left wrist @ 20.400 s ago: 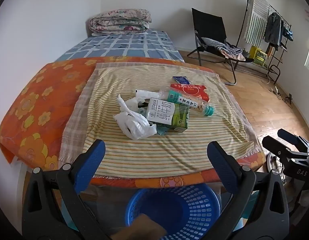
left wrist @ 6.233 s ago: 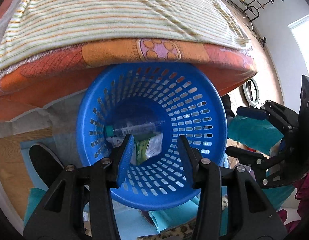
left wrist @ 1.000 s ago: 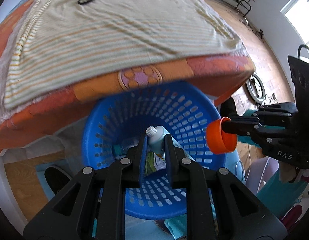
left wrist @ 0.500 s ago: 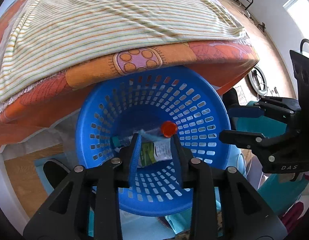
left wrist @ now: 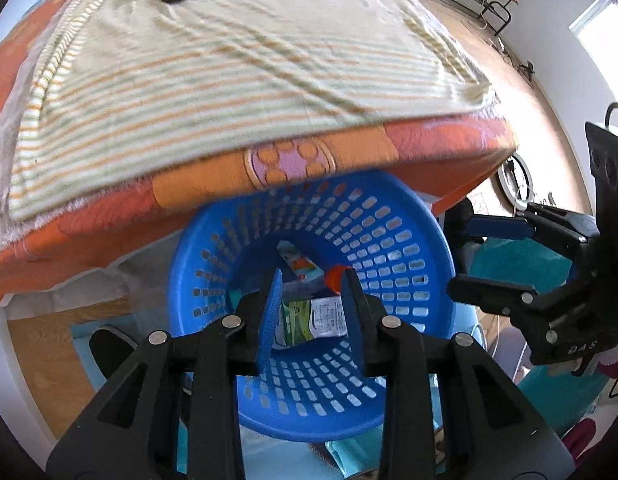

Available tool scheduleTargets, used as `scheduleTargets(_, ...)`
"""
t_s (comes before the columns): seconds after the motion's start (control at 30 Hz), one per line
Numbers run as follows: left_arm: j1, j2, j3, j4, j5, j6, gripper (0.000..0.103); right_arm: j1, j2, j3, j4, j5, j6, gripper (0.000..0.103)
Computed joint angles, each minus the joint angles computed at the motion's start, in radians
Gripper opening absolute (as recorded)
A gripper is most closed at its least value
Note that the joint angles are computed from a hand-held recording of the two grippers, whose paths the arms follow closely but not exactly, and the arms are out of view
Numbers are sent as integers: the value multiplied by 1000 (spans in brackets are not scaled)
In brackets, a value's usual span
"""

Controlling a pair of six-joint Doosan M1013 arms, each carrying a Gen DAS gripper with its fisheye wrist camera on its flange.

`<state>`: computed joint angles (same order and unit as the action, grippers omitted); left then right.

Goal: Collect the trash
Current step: 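Grasp the black hair band with the left tool while the right tool grasps the red box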

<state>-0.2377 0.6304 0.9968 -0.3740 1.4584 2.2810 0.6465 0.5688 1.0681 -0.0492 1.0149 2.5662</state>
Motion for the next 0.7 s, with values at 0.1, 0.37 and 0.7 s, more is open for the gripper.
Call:
scheduleTargets(0.1, -1, 8, -24, -14, -2, -13, 30, -3, -4, 0, -17, -7, 15, 76)
scheduleTargets(0.37, -5, 66, -159, -48, 19, -78, 30, -22, -29, 7, -92, -19, 99, 81)
scheduleTargets(0.7, -10, 217, -451, -45, 70, -228, 42, -92, -48, -20, -164, -15, 103, 83)
